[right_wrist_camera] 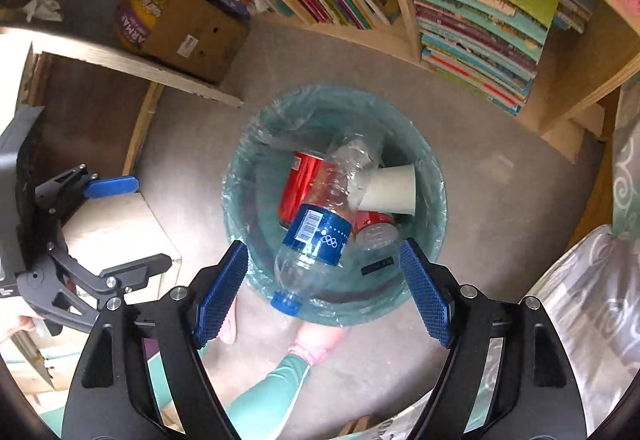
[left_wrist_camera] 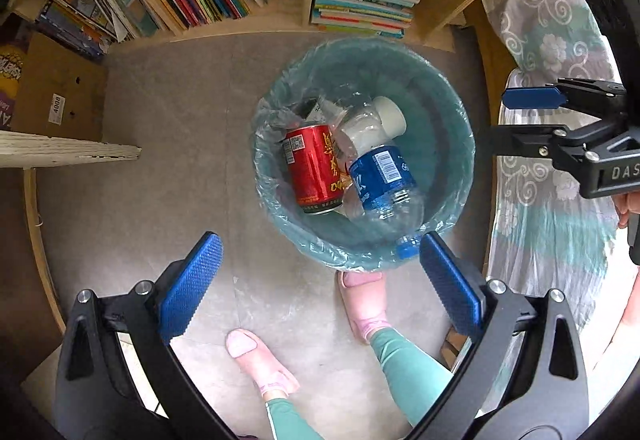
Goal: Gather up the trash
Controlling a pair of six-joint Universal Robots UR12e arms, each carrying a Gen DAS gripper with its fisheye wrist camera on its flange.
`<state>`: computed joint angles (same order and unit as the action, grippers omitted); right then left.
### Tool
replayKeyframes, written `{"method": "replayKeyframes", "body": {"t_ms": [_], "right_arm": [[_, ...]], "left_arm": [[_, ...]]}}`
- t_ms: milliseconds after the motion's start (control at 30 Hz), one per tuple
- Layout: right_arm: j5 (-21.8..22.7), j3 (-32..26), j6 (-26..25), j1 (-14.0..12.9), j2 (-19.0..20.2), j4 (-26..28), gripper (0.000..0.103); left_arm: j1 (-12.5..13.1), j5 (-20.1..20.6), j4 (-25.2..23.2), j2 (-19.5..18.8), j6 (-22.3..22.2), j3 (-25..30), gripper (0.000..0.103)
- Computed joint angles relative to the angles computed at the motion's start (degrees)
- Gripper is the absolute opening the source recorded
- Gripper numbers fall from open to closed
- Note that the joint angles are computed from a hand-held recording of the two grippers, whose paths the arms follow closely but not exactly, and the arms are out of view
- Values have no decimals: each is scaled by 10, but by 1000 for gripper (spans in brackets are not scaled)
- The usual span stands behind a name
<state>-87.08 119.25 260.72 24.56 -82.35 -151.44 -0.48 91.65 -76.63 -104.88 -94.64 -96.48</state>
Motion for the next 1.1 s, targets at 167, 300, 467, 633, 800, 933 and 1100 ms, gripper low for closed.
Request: {"method": "replayKeyframes", "body": {"t_ms": [167, 300, 467, 633, 800, 933, 1100], "right_arm": [[-7, -15, -21, 2, -10, -2, 78], [-56, -38, -31, 10, -32, -6, 78], [-95, -98, -81, 10, -57, 73, 79], [-123, -168, -122, 5, -65, 149, 80], [-133, -261, -186, 0, -46, 208, 84], [-124, -341, -248, -4, -13, 220, 85], [-102, -458, -322, -8, 49, 237, 88]], "left_arm": [[4, -8, -34, 0, -10, 27, 96], [9, -41, -83, 7, -15, 69, 96], [17, -83, -167, 10, -30, 143, 96], [35, -130, -246, -1, -57, 234, 96], [60, -168, -342, -36, -92, 356, 96], [88, -200, -364, -59, -101, 438, 96], [120, -235, -377, -96, -134, 534, 96]]}}
